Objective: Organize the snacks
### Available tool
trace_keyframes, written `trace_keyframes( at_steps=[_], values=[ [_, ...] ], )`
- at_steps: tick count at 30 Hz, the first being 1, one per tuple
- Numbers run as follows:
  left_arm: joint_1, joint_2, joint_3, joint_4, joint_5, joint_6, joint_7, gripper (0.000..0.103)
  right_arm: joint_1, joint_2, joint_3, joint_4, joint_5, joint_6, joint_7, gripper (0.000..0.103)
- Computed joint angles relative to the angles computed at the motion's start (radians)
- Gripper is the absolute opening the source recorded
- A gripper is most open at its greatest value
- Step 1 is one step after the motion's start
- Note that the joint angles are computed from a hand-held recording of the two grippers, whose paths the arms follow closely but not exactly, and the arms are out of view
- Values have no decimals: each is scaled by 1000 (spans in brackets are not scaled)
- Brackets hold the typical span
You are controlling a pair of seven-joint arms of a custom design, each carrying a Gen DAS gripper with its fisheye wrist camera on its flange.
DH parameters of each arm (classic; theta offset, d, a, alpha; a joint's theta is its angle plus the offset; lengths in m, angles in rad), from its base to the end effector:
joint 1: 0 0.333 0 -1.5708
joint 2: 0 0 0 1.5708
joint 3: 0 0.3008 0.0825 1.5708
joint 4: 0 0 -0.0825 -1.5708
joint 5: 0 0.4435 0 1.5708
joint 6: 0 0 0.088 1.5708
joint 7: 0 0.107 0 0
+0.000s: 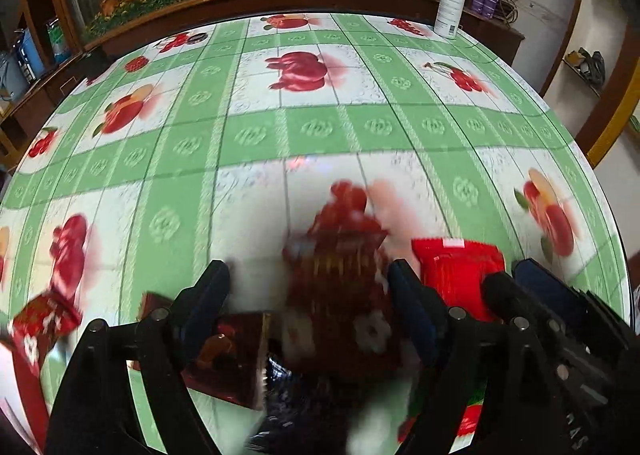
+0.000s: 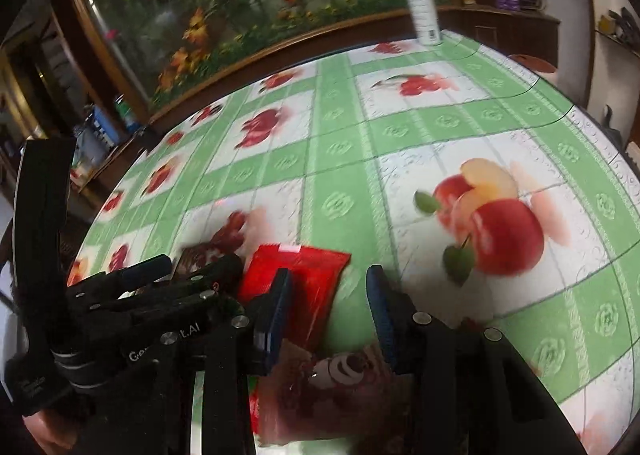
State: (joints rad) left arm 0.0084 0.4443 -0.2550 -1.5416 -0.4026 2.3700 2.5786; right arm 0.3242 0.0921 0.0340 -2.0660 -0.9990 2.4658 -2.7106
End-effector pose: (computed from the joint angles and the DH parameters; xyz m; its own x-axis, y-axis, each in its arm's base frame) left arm 0.7460 -0.1650 0.4101 -0.8245 -0.5658 -0.0102 -0.4686 0.6927 -0.5482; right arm 0.5995 0.2257 0.3719 -0.6951 -0.6542 -0.2981 -0.3703 0.6812 -0.6316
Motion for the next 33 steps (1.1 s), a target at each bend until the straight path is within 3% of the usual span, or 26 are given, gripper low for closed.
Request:
trace_keyframes(
  at_steps=[6,12,15,17,18,21,23,24,25,28,31,32,33],
  values=[
    [64,-70,-1,-99,-85,6,117,84,18,5,15,-1,20,61,-28,42],
    [111,-166,37,-210,-155,-47,244,84,58,-3,35,-18,30,109,-36,43],
    [124,-220,68,-263,-167,-98,301,84,75,-23,47,-53,11,180,-17,42],
    [131,-238,90,-271,-177,-148,318,84,77,-66,46,-114,-75,272,98,42],
    [136,-240,99,-267,-188,-179,321,84,79,-107,55,-151,-113,249,163,42],
    [153,-255,119,-270,-244,-207,337,84,72,-245,118,-246,-121,12,255,46],
    [160,-277,126,-294,-289,-179,383,84,48,-343,162,-324,-153,-80,391,61],
    [163,-293,128,-310,-314,-164,415,84,36,-388,181,-360,-147,-128,442,77],
    [162,-301,132,-318,-328,-161,435,84,26,-415,187,-382,-115,-158,446,83],
    [156,-328,139,-346,-376,-157,512,84,-10,-425,180,-402,-33,-147,412,83],
    [145,-343,146,-374,-407,-119,588,84,-59,-387,164,-397,-25,-33,443,83],
    [144,-348,149,-381,-418,-120,610,84,-67,-375,163,-388,-15,-22,427,83],
    [147,-352,155,-385,-427,-128,626,84,-71,-348,169,-355,4,-64,378,83]
  ],
)
